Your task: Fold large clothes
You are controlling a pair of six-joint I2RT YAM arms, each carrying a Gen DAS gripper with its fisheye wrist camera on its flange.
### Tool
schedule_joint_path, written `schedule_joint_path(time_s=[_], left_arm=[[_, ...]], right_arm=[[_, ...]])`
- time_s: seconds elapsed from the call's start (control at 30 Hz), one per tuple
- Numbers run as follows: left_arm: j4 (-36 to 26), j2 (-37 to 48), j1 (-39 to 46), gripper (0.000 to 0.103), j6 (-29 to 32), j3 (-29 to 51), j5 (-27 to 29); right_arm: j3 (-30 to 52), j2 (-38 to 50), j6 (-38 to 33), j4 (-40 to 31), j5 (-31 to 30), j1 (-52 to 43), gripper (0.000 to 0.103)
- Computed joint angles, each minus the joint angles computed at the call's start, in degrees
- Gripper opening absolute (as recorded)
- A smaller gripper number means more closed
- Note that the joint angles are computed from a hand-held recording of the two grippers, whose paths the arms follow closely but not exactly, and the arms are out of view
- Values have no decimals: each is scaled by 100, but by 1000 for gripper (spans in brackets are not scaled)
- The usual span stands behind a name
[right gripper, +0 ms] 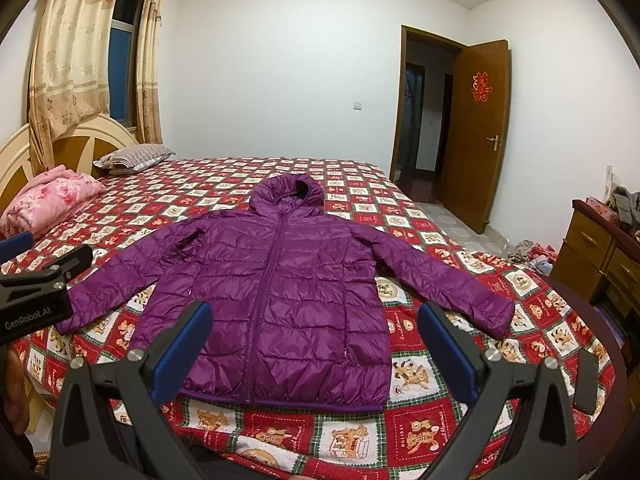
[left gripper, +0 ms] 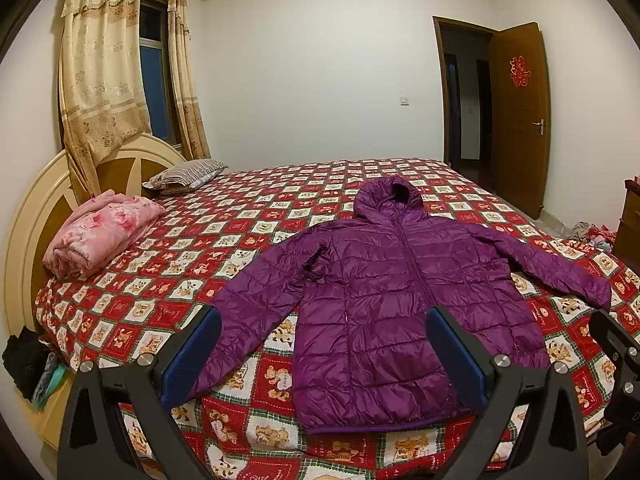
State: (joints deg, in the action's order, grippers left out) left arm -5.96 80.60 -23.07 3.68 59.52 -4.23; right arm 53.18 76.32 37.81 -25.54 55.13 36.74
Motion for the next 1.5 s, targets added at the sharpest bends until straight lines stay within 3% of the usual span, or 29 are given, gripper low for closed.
schedule_joint_path(time_s=[0.93,1.37,1.5], left_arm=[[41,6,21,102,16,-24,10],[102,81,40,102,53,-20,15],[222,649,59,102,106,316,59]], right_arm=[[21,21,17,2,-32,-7,103],[-103,-24,-167,293,-293,-207,103],[-319,-86,-444,669,-661,-548,103]])
